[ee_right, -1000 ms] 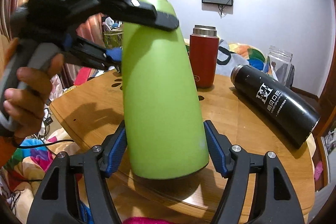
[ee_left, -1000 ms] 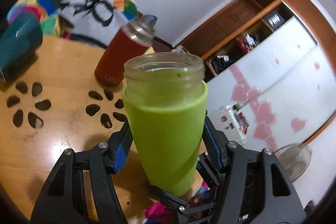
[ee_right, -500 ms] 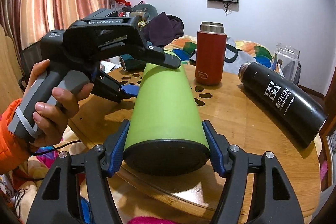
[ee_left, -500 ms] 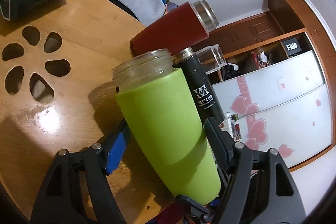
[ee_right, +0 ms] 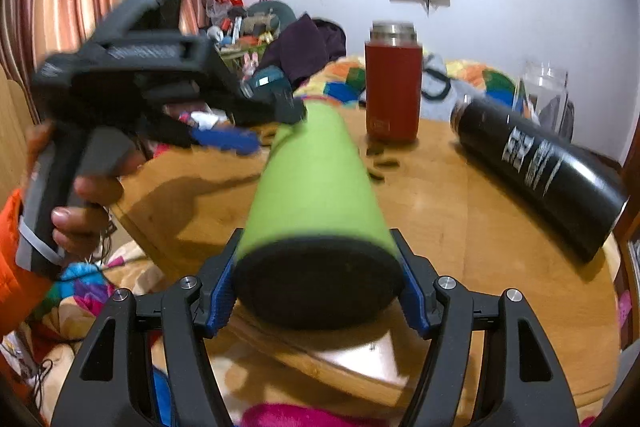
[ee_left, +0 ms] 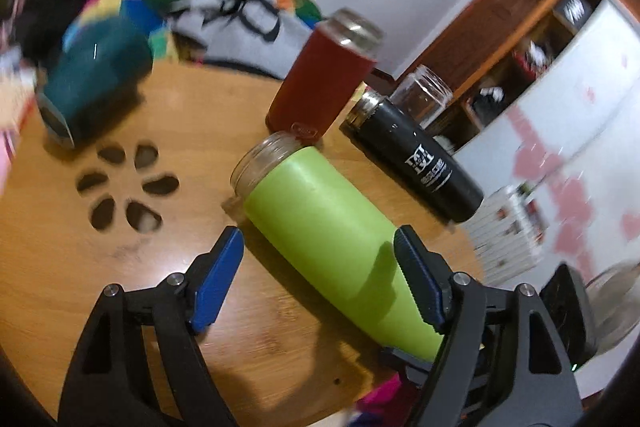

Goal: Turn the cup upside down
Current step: 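Rotate the tumbler with the right tool until its dark base faces up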

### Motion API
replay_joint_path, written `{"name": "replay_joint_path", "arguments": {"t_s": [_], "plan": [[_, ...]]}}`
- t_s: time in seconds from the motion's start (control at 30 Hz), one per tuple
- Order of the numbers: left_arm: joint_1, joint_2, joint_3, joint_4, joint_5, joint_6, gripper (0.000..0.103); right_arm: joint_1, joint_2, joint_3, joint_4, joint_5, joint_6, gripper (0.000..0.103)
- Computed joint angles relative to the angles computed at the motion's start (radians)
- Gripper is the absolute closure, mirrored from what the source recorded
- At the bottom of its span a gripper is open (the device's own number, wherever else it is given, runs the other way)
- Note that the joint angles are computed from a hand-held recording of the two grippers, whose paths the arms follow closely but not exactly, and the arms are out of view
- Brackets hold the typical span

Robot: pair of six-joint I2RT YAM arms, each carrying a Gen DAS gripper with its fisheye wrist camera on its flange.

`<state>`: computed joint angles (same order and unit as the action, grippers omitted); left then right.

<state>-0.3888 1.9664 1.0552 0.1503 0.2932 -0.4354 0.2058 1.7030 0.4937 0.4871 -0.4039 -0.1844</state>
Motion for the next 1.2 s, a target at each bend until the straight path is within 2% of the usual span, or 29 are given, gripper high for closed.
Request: {"name": "replay_joint_path", "arguments": {"t_s": [0.03,0.17,0.2,0.27,0.37,0.5,0.7,1.0,1.2], "plan": [[-0.017,-0.013,-0.003,-0.003,-0.036,0.025,0.027,-0.008,0.018,0.006,-0.008,-0.010,0.001,0.039],[-0.080,-0.034,-0.008,-0.003,-0.150,0.113,0.045,-0.049,0.022,-0.011,0.016,-0.061,0.011,0.041],[-0.088,-0.025,0.001,-0.003,-0.163,0.124,0.052,-0.050,0.019,-0.015,0.019,-0.060,0.012,0.041],[-0.108,-0.021,-0.004,0.015,-0.189,0.154,0.058,-0.042,0.016,-0.024,0.030,-0.039,0.013,0.041],[-0.132,-0.030,-0.016,0.037,-0.224,0.174,0.063,-0.034,-0.011,-0.050,0.062,-0.001,0.015,0.041],[-0.155,-0.054,-0.030,0.051,-0.260,0.199,0.070,-0.053,-0.073,-0.102,0.128,-0.002,0.024,0.041],[-0.185,-0.087,-0.046,0.072,-0.301,0.220,0.076,-0.119,-0.163,-0.123,0.122,-0.090,0.041,0.041],[-0.184,-0.145,-0.087,0.108,-0.288,0.227,0.076,-0.071,-0.274,-0.123,0.087,-0.026,0.047,0.041],[-0.187,-0.171,-0.112,0.140,-0.277,0.234,0.076,-0.084,-0.328,-0.112,0.069,-0.047,0.066,0.041]]}}
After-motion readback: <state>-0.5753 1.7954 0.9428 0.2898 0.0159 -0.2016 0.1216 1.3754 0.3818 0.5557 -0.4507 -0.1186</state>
